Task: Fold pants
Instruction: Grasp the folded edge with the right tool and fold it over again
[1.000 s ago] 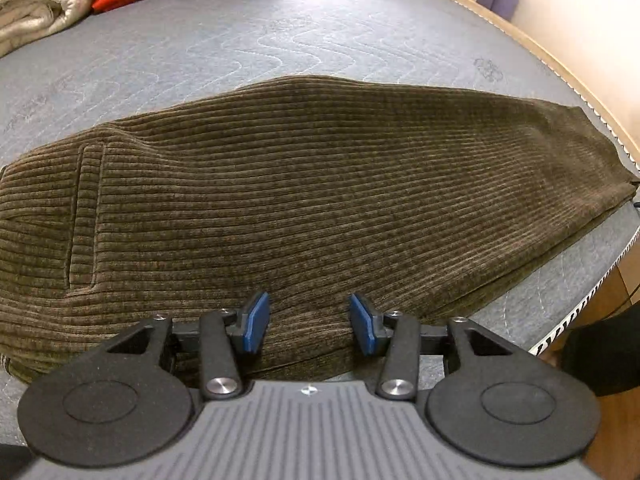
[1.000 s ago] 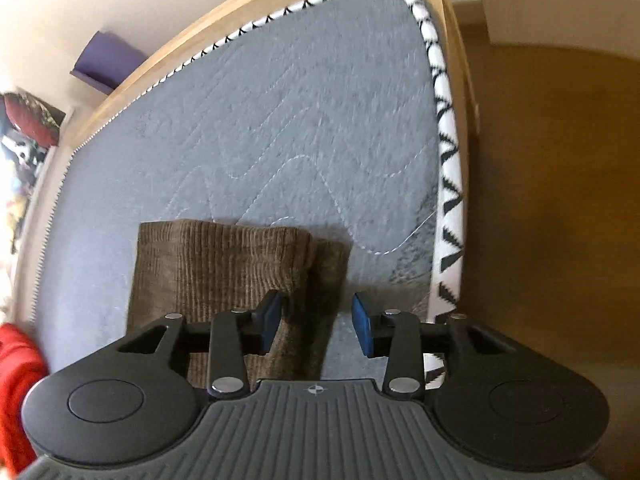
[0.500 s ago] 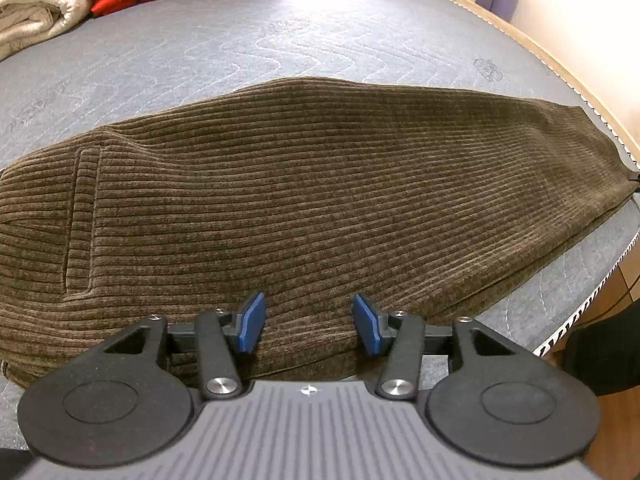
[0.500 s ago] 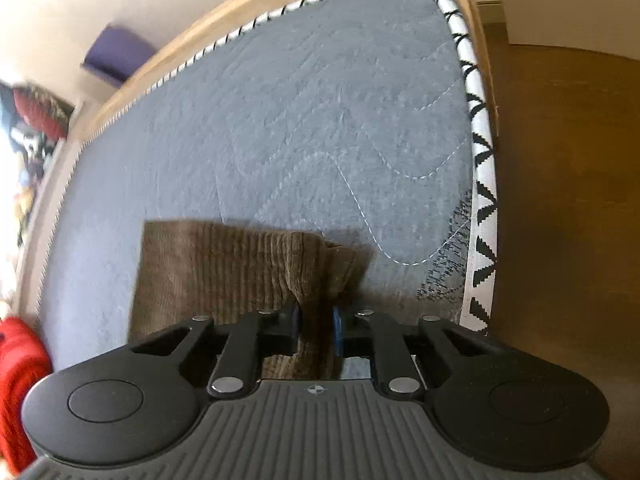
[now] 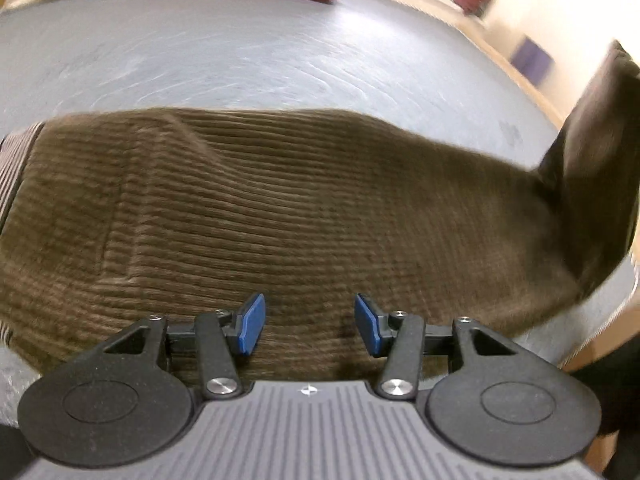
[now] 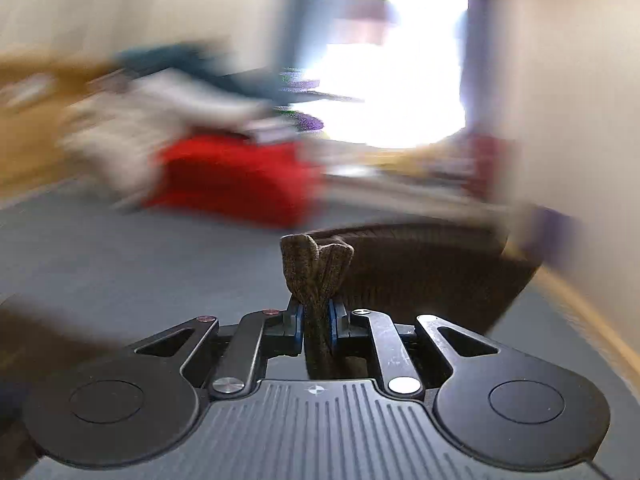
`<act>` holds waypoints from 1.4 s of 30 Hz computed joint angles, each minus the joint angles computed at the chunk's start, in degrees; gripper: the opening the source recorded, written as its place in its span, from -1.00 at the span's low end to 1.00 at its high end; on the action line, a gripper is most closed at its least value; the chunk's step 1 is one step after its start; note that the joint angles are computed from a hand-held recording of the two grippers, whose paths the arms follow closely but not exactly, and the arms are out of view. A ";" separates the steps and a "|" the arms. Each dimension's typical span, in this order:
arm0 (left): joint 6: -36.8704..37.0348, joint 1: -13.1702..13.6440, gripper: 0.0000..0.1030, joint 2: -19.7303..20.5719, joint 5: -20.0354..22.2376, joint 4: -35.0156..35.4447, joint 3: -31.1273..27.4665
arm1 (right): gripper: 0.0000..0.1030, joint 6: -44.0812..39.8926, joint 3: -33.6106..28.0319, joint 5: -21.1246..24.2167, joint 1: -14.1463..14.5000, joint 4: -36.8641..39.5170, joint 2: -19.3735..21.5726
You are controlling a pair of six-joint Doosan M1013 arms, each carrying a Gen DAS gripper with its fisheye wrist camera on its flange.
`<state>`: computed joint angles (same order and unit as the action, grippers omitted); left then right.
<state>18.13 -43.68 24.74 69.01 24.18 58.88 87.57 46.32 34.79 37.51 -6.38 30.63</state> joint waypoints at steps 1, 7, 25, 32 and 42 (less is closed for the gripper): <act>-1.38 0.17 0.07 -0.49 -0.73 -0.30 0.71 | -0.74 -6.98 -0.75 3.54 1.02 6.21 0.78; -1.28 0.20 0.10 -1.16 -1.23 -1.01 1.31 | -0.57 -13.11 -6.23 29.28 5.52 11.77 7.51; -0.55 -0.32 -0.37 -1.06 -3.58 1.34 1.85 | -0.24 -7.39 -5.92 32.79 2.84 13.53 6.56; 0.89 -0.88 -0.50 -1.25 -6.57 3.54 1.95 | -0.30 -1.00 0.14 23.03 0.44 14.31 1.62; -4.33 2.84 0.09 5.03 -7.56 0.99 -7.49 | 0.19 35.20 1.73 30.17 -4.72 2.89 1.17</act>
<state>13.79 -40.84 29.78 61.45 25.16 51.38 122.78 48.05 64.96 32.79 -3.49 31.79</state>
